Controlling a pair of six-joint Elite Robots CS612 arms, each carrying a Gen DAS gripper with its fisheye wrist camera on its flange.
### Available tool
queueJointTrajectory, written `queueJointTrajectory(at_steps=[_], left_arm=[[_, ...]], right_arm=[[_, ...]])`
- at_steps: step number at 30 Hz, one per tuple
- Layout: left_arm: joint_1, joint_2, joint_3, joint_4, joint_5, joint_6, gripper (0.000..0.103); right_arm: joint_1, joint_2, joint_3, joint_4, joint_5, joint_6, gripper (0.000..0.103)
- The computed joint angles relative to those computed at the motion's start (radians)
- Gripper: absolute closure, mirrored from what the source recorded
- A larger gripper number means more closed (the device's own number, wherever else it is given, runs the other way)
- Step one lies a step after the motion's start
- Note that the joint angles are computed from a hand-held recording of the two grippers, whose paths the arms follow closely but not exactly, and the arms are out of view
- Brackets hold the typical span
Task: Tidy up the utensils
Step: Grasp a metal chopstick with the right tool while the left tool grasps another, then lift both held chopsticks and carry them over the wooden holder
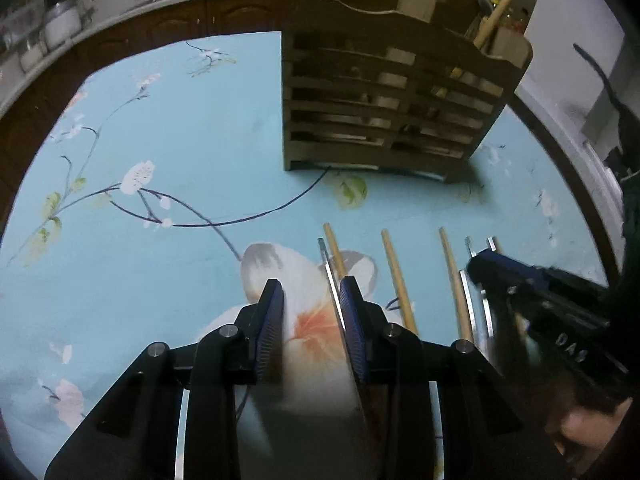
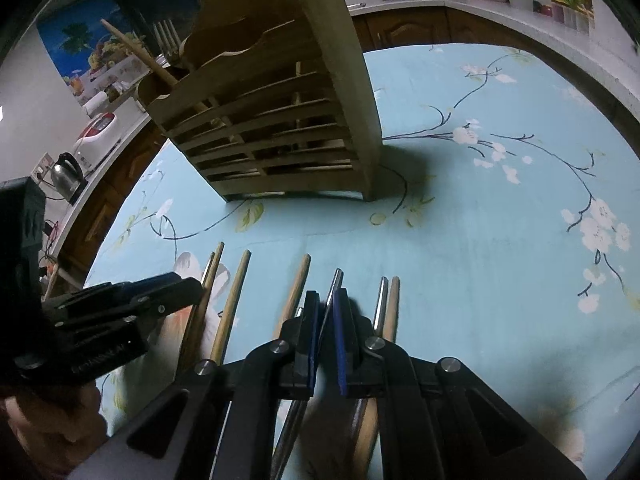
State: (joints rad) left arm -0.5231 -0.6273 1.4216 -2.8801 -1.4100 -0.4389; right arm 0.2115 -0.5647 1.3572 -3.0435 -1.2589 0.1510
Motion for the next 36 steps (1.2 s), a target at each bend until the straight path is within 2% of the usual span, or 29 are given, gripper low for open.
queueJointTrajectory(at_steps=[3,9,13,16,18,19,21,27,32,36], left_arm=[[-0.003,-0.002,0.014,-0.019,0.013,0.024,0.079],[0.005,0.003,-0.011,0.012,0.000,0.034,0.079],[-0.011,0.007,-0.005,-0.016,0.038,0.069,0.094],[-0.018,0.013,-0.003,-0.037,0.065,0.100,0.097],[-0.017,0.009,0.001,-0.039,0.047,0.099,0.099],[-0.012,0.004,0.008,-0.045,0.018,0.095,0.099],[-0.009,-0.005,0.024,-0.065,-0.003,0.091,0.099],[-0.001,-0.070,0.134,-0.216,-0.055,0.059,0.099],[0.000,-0.141,0.233,-0.363,-0.070,0.031,0.099],[-0.002,-0.181,0.288,-0.446,-0.073,0.027,0.099]], right_arm=[[-0.002,0.000,0.002,0.000,0.005,-0.001,0.097],[0.007,0.002,-0.009,0.009,-0.023,-0.010,0.097],[0.018,0.007,-0.021,0.012,-0.061,-0.040,0.097],[0.037,0.004,-0.023,0.014,-0.133,-0.089,0.095],[0.040,0.003,-0.025,0.018,-0.147,-0.093,0.096],[0.037,0.002,-0.024,0.019,-0.137,-0.084,0.097],[0.020,-0.002,-0.015,0.023,-0.056,-0.030,0.099],[0.002,-0.047,0.064,-0.071,0.039,0.031,0.099],[-0.002,-0.103,0.143,-0.185,0.060,0.033,0.099],[-0.007,-0.142,0.200,-0.273,0.075,0.039,0.099]])
